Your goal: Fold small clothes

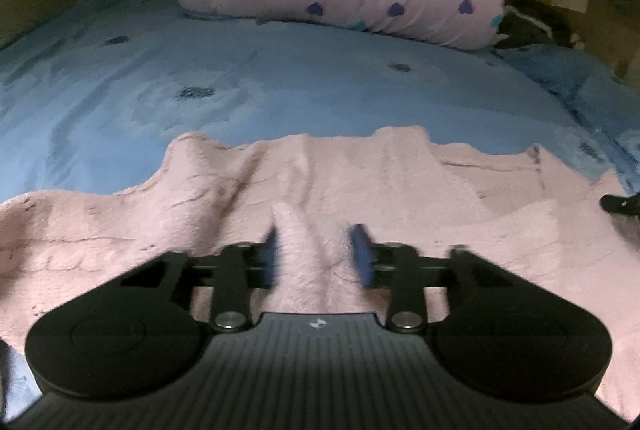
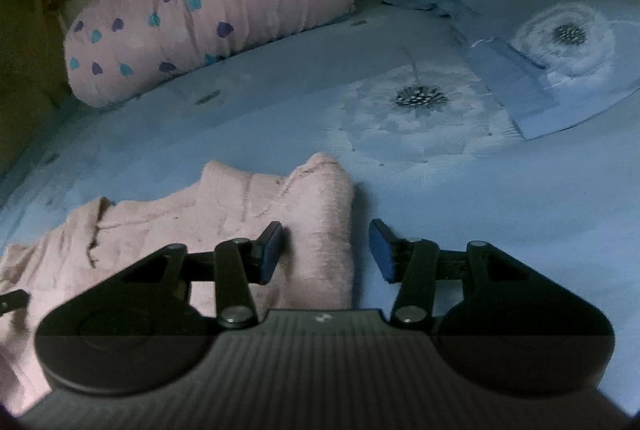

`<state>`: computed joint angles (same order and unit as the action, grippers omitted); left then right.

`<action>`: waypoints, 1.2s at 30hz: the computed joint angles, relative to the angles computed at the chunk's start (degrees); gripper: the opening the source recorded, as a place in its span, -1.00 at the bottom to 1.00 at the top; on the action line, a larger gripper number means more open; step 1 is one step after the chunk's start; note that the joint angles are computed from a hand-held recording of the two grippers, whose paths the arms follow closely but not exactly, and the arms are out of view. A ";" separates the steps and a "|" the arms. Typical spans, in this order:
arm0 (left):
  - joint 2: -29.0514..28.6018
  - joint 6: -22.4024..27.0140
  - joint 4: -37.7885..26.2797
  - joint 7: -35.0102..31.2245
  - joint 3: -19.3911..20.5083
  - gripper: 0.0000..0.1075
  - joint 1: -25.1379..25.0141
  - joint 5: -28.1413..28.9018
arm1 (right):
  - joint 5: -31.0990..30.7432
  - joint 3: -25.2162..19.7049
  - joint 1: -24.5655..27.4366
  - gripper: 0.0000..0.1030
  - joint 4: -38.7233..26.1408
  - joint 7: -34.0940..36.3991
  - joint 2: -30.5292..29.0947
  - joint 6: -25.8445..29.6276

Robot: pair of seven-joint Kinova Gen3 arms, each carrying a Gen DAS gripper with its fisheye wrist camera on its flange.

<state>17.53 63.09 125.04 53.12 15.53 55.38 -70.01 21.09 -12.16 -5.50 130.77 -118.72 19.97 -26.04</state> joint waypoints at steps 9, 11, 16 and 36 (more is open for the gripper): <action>5.14 11.69 -5.39 -2.34 -1.31 -0.59 3.31 -1.64 | -16.10 15.26 -17.42 -0.72 7.14 11.39 -3.82 -12.73; 5.71 9.76 -5.67 -3.04 -1.72 -0.58 1.85 -1.94 | -20.76 19.63 -22.73 -0.72 7.12 16.00 -3.15 -12.67; 6.50 5.07 -6.43 -5.47 -3.10 -0.38 -0.56 -0.16 | -31.00 16.24 -22.09 -0.70 3.35 25.82 -0.34 -4.92; 4.30 5.61 -8.45 -14.68 -1.76 0.07 0.94 6.88 | -23.96 -0.93 -4.68 -0.31 6.69 22.74 -16.44 13.55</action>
